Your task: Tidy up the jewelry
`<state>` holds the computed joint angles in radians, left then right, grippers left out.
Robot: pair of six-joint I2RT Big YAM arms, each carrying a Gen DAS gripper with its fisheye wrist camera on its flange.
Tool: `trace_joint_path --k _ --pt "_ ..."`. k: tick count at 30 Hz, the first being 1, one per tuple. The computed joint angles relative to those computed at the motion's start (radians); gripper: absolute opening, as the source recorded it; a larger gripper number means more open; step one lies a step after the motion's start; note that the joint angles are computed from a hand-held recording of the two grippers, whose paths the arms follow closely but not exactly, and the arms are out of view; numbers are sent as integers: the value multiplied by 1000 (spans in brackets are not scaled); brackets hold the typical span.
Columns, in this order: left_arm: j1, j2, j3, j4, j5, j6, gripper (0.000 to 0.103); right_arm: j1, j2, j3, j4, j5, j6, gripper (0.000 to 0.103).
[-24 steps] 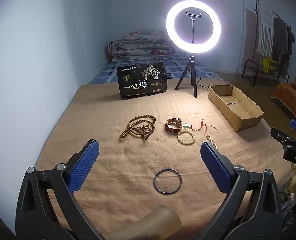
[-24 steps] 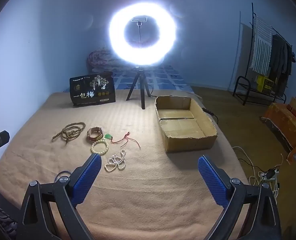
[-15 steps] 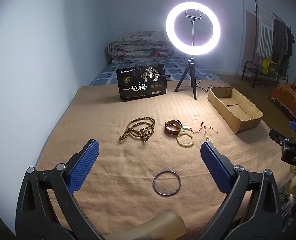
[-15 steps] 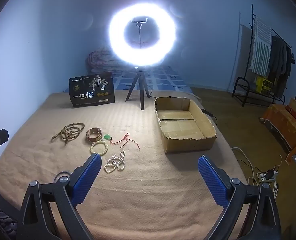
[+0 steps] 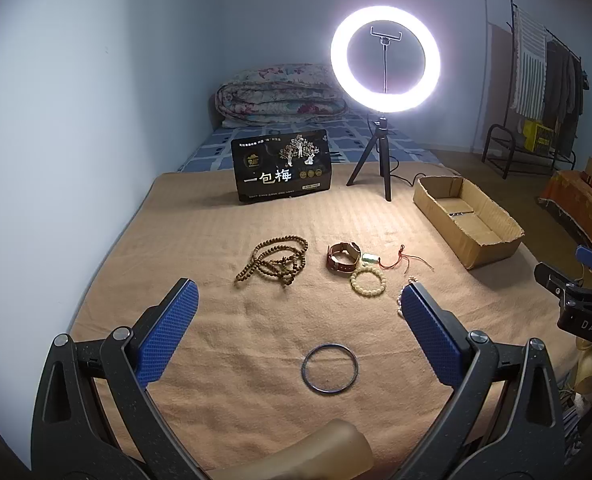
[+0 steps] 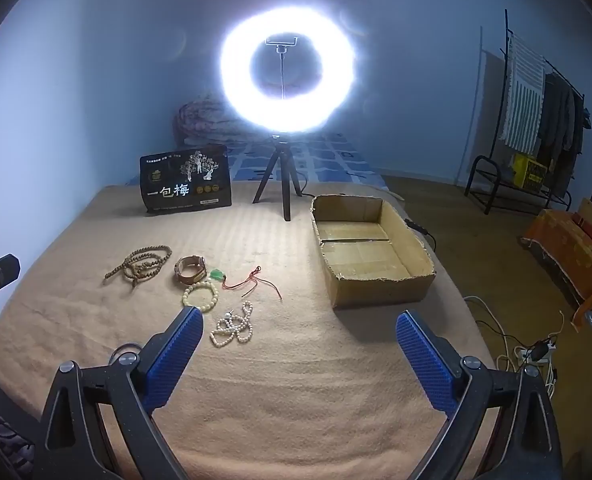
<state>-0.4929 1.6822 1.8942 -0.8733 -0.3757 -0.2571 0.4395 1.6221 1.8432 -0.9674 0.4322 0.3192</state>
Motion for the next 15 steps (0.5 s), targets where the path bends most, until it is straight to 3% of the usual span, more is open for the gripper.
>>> trace_joint_path --k 15 --pt "2 -4 -11 9 3 0 103 -2 -5 -10 1 -5 10 99"
